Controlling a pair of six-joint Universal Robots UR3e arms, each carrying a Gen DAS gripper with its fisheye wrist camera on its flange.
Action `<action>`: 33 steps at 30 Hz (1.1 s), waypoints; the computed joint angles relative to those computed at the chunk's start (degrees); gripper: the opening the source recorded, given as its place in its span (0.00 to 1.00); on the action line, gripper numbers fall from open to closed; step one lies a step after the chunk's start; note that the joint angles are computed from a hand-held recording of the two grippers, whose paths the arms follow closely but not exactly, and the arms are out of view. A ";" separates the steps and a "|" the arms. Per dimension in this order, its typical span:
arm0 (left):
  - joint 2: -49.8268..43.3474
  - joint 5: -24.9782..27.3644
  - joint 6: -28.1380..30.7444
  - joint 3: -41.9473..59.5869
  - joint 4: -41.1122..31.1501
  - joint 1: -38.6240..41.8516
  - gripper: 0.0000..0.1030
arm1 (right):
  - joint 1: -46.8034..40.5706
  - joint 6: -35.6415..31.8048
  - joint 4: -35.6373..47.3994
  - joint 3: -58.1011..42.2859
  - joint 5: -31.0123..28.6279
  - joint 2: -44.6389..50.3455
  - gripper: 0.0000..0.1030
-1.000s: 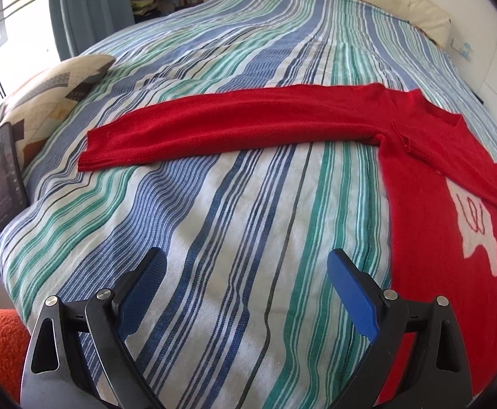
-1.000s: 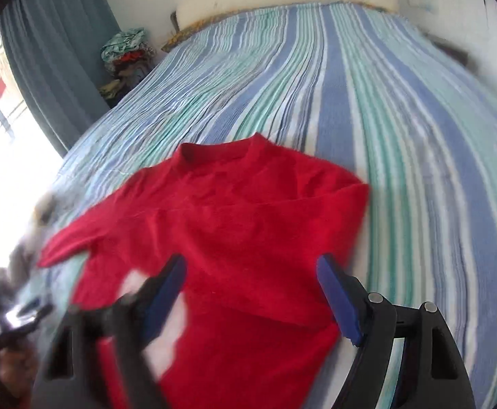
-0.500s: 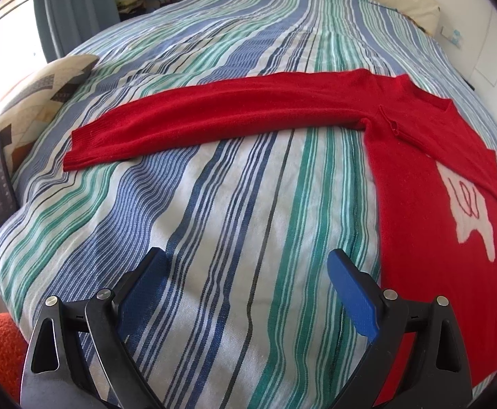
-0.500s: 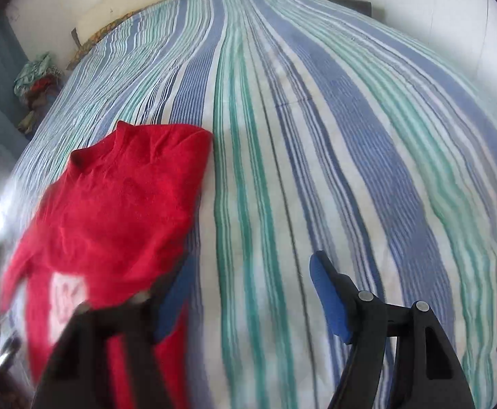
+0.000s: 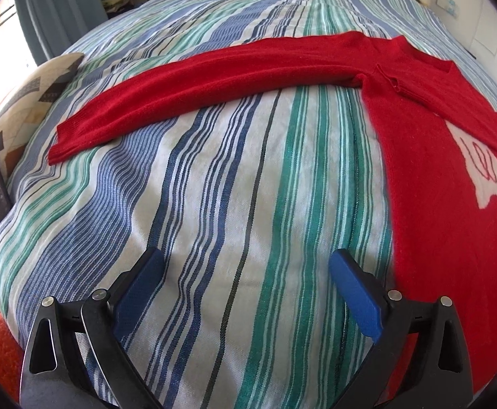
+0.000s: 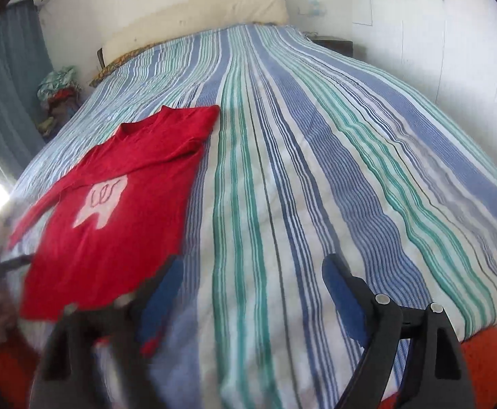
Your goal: Fold small clothes
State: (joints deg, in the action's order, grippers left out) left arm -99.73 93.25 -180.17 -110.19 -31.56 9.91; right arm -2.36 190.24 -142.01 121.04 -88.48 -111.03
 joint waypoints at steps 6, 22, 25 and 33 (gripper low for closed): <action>0.95 -1.82 -0.75 -2.16 0.95 1.41 0.99 | 4.41 0.19 -4.33 -2.02 -0.55 7.05 0.82; 0.28 -0.01 -0.35 -2.55 2.82 0.26 1.00 | 5.74 0.00 -6.12 -0.41 -2.28 8.42 0.86; 0.38 -0.07 0.10 -2.70 2.97 0.28 1.00 | 5.39 0.57 -6.19 -0.26 -2.43 8.33 0.86; 0.13 1.07 0.61 -2.96 3.73 -0.55 1.00 | 6.51 0.50 -5.74 -1.06 -3.55 8.96 0.86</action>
State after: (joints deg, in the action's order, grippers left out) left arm -99.60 94.32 -179.56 -113.15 -27.83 9.36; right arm 4.15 190.73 -147.75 119.98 -92.03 -102.06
